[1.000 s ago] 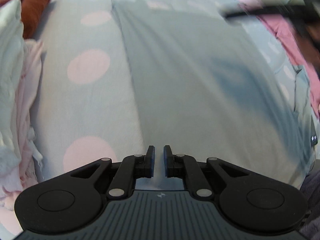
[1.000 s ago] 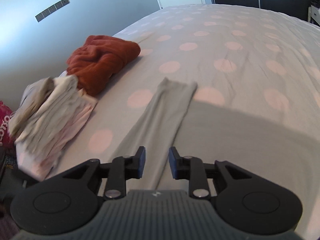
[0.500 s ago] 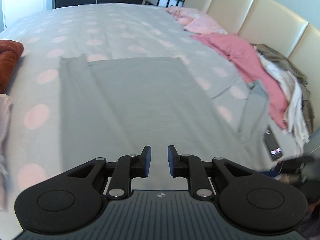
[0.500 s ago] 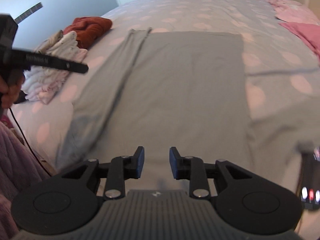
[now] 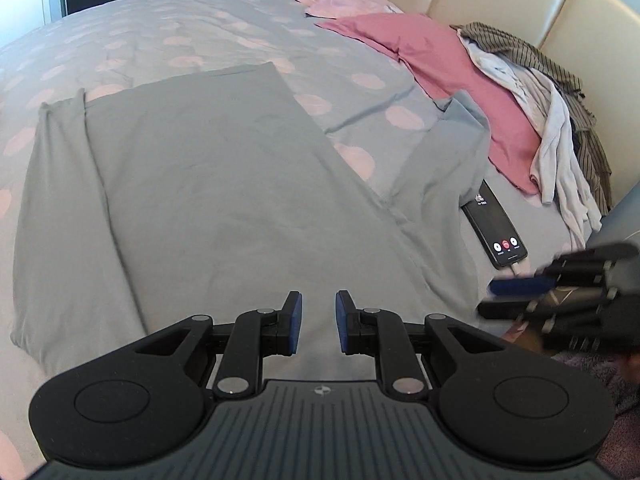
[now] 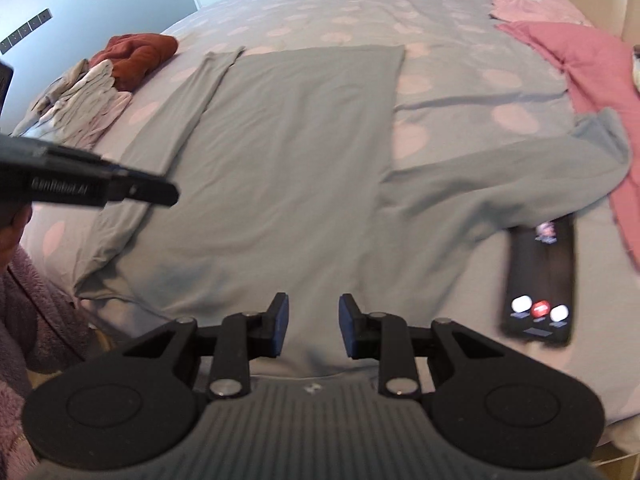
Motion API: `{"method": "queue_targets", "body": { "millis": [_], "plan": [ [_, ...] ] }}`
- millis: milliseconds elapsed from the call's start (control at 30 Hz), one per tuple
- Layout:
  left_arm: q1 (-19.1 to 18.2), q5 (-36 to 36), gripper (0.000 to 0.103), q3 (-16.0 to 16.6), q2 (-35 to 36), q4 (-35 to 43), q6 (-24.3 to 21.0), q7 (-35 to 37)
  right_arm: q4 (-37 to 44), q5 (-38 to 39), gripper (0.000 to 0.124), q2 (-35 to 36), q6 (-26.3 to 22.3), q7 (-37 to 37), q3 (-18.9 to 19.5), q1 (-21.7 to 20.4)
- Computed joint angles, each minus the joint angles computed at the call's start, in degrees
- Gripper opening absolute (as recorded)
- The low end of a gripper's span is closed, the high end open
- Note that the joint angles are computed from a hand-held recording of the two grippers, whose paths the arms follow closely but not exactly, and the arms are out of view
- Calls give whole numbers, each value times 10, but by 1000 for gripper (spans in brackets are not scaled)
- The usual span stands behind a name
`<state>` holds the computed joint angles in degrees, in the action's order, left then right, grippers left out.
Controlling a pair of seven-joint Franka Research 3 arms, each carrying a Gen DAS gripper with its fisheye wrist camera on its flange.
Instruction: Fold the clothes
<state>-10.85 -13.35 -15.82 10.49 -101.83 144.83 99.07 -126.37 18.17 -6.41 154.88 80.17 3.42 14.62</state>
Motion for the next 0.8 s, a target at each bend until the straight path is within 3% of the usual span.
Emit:
{"method": "queue_targets", "body": {
  "millis": [133,267,367,667,800],
  "plan": [
    [-13,32,15,1,32,43,-3,-29,45,-12,31,21,-34,-1,-29,-36],
    [-31,87,16,6,78,97,-8,-73,110,-75,31,73,-43,55,-50,-78],
    [-41,122,16,8,119,149,-33,-101,163,-66,31,122,-47,80,-66,-101],
    [-49,160,19,12,200,251,-83,-138,327,-78,31,274,-23,127,-95,-136],
    [-49,168,19,15,222,275,-94,-152,445,-84,31,364,-46,150,-105,-152]
  ]
}}
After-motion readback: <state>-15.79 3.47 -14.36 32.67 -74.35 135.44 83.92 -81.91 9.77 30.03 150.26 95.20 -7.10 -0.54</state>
